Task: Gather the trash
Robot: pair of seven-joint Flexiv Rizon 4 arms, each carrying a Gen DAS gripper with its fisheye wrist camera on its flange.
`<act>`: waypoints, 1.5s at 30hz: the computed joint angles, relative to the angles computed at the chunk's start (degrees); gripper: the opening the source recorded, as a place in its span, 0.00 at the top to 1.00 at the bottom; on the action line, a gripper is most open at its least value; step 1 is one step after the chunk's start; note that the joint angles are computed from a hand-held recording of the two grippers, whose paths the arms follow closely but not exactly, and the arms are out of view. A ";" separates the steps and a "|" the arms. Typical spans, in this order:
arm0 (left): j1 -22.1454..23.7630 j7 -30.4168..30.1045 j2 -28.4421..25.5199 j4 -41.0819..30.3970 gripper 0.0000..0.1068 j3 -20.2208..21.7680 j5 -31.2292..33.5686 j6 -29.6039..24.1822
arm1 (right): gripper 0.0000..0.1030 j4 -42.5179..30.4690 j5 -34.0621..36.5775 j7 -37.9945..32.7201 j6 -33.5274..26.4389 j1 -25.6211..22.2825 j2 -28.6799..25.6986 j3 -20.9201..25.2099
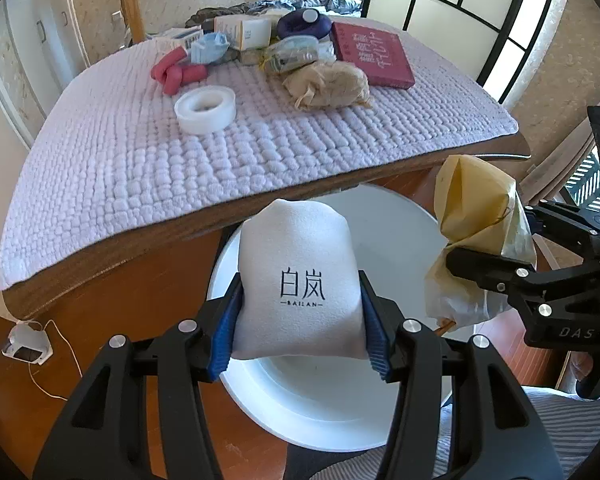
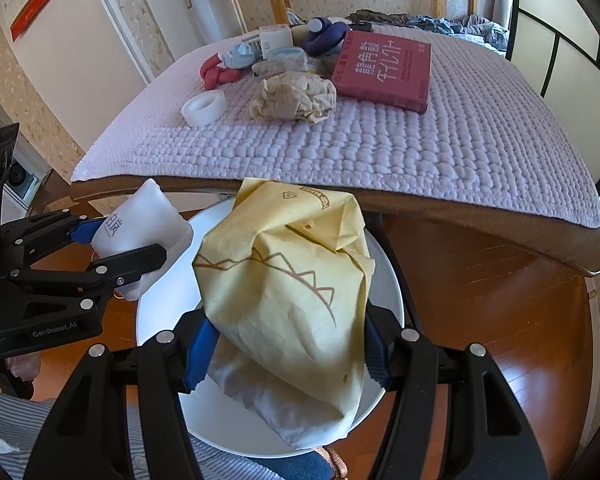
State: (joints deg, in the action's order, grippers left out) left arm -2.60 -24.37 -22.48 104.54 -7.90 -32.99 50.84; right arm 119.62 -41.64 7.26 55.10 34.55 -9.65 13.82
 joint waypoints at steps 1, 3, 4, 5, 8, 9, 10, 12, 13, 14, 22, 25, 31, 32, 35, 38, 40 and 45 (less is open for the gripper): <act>-0.07 -0.14 -0.11 0.00 0.49 0.08 0.16 0.06 | 0.42 0.08 0.02 0.15 0.09 0.02 -0.13 0.00; -0.18 -0.53 -0.30 0.00 0.49 0.25 0.60 0.06 | 0.42 0.00 0.03 0.45 0.36 0.04 -0.59 -0.14; -0.19 -0.64 -0.35 0.05 0.49 0.27 0.74 0.12 | 0.42 -0.05 0.07 0.65 0.43 0.08 -0.81 -0.21; -0.20 -0.76 -0.44 0.05 0.49 0.29 0.89 0.15 | 0.42 -0.17 0.20 0.74 0.44 0.11 -1.02 -0.28; -0.30 -1.11 -0.73 -0.06 0.49 0.41 1.64 0.23 | 0.42 -0.34 0.79 0.74 0.40 0.15 -1.28 -0.35; -0.37 -1.32 -0.87 -0.11 0.49 0.48 2.02 0.27 | 0.42 -0.46 1.03 0.62 0.30 0.16 -1.38 -0.37; -0.43 -1.47 -0.98 -0.12 0.49 0.52 2.36 0.31 | 0.42 -0.55 1.16 0.51 0.26 0.19 -1.47 -0.40; -0.58 -1.53 -1.02 0.36 0.49 0.43 2.72 0.96 | 0.42 -0.67 1.69 0.14 0.01 0.26 -1.56 -0.33; -0.60 -1.60 -1.11 0.38 0.49 0.42 2.95 1.08 | 0.42 -0.80 2.19 -0.22 -0.21 0.28 -1.71 -0.25; -0.57 -1.67 -1.26 0.30 0.49 0.37 3.08 1.10 | 0.42 -0.87 2.51 -0.40 -0.36 0.32 -1.78 -0.23; -0.74 -2.92 -1.99 0.18 0.49 0.43 4.75 1.15 | 0.42 -1.58 4.29 -1.81 -1.28 0.74 -2.71 -0.38; -1.00 -3.19 -2.13 0.41 0.49 0.44 5.54 1.58 | 0.42 -1.58 4.38 -1.60 -1.17 0.89 -2.98 -0.51; -1.36 -3.73 -2.71 0.74 0.49 0.19 6.52 2.51 | 0.42 -1.61 5.47 -1.87 -1.08 1.05 -3.49 -0.49; -1.40 -3.77 -2.77 0.81 0.49 0.12 6.61 2.62 | 0.42 -1.57 5.69 -2.09 -1.13 1.03 -3.41 -0.46; -1.41 -3.76 -3.15 0.71 0.49 -0.06 6.81 2.84 | 0.42 -1.87 6.14 -2.51 -1.01 1.03 -3.78 -0.54; -1.62 -4.12 -3.11 0.81 0.49 -0.10 7.13 3.13 | 0.42 -2.31 6.41 -3.11 -0.95 1.10 -4.23 -0.68; -1.69 -4.55 -3.35 0.31 0.49 -0.04 7.44 2.84 | 0.42 -2.52 6.52 -3.48 -0.79 1.12 -4.51 -0.81; -1.47 -4.85 -3.96 -1.16 0.49 0.08 8.22 1.85 | 0.42 -3.12 6.86 -4.13 -0.45 1.19 -5.18 -1.15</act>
State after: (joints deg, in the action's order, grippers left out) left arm -4.07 -29.22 -26.44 103.38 -7.82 -24.78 52.69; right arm 116.50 -34.77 3.13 54.64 35.75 -14.83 12.67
